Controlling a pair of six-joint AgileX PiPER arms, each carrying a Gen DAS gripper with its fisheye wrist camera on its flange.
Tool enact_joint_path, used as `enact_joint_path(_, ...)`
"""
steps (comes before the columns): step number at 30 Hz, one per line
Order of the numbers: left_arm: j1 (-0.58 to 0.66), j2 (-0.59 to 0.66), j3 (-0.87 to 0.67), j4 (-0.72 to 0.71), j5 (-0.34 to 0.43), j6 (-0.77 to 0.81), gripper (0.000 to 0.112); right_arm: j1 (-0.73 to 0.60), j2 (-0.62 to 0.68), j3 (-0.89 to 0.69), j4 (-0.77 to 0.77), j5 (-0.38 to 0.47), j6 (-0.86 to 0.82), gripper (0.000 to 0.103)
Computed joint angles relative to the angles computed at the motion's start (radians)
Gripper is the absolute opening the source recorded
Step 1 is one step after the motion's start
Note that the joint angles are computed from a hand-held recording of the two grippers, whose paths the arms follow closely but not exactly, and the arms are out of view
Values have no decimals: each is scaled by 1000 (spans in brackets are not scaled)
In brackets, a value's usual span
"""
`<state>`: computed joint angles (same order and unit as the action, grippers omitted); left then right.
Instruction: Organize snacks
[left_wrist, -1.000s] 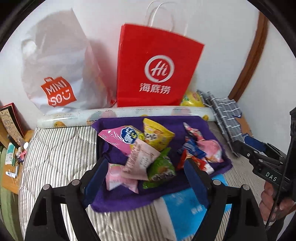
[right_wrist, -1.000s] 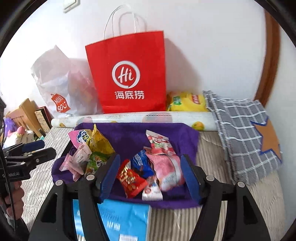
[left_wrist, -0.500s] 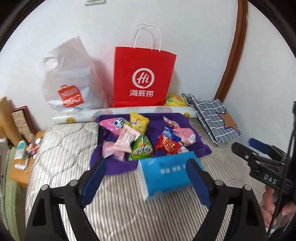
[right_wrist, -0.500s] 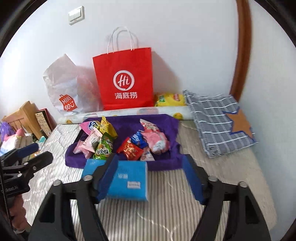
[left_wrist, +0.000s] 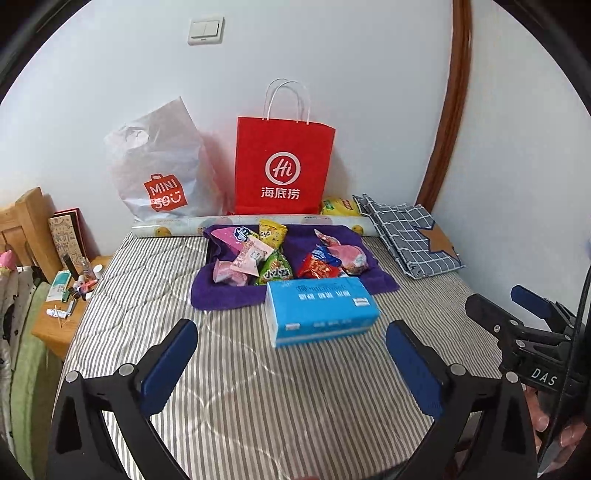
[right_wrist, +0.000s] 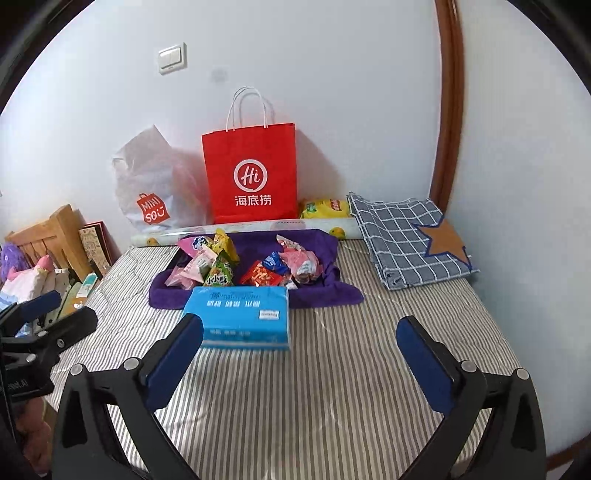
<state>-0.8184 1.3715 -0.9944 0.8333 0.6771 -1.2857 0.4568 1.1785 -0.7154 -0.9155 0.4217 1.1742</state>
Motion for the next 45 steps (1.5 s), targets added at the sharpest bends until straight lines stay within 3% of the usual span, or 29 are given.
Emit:
enact_joint_path(5,-73,-33,26,48,52,-77,103,67,-94,48,-28,85,43,103)
enact_joint_path(19,-175,-51,21,98,161,-152,103,99,-181,85,-7,165,55,103)
enact_joint_path(45,-194,-55,23,98,175,-162,103,115,-199,103,-36,192,111,103)
